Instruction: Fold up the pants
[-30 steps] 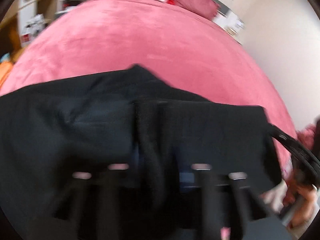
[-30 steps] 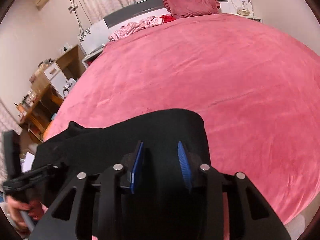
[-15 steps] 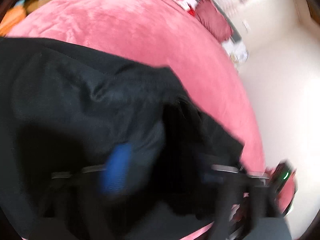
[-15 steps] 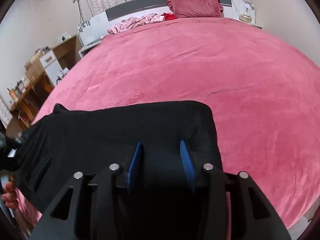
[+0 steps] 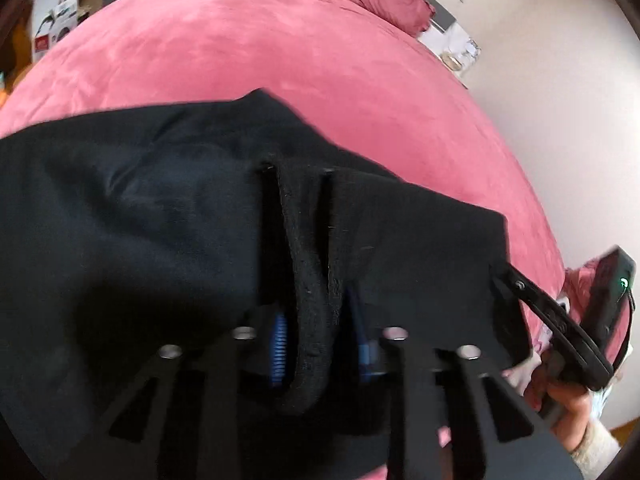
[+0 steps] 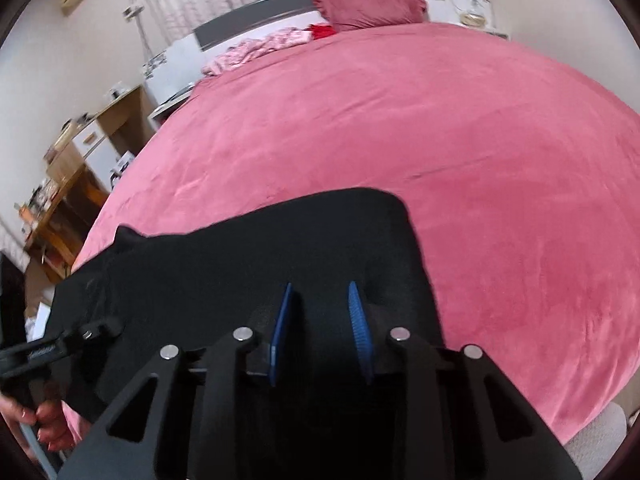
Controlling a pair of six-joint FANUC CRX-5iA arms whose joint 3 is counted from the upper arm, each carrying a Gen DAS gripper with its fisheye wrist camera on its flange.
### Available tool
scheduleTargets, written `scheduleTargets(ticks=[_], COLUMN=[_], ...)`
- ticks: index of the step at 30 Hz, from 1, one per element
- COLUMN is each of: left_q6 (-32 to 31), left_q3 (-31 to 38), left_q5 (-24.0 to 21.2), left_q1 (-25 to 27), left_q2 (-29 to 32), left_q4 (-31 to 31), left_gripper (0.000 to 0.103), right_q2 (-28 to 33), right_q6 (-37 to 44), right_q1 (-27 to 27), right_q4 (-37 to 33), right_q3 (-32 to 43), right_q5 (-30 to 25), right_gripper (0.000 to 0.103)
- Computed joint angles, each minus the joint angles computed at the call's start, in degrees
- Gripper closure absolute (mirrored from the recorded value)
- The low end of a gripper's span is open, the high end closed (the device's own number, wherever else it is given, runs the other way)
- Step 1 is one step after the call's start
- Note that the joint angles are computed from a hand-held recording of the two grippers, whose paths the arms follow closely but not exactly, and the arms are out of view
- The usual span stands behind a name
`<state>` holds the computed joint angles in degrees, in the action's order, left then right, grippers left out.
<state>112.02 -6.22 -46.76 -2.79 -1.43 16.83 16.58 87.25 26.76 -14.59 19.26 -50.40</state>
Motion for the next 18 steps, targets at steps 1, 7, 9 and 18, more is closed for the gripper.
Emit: scheduleTargets(ticks=[1,7,9,18], left_q6=[-0.59,2.88,0.94,-1.65], left_q3=[-0.48,0.01,-1.6,-6.97], left_q5=[0.12,-4.85,-3.05,0.8], left_q1=[0.3,0.79,0.83,2.2], left_q2=[-0.83,-2.43,-1.63,-5.85], left_q4=[2.06,-1.69,-3.06,-0.13], left_gripper=[0.083,0.083,0.083,0.065], right_q2=[-0.38,1.15,0.75,-1.61], right_q6=[-0.72,0.2,1.43,0.29], right_q1=[-0.07,-0.59,0.41,3.53], right_q4=[0.45,-0.11,2.59,11.48], right_q3=[0.0,1.17,-1.02,-7.35], right_q5=[0.28,-2.61,-0.18,5.94], right_gripper=[0.073,0.07,0.07,0.069])
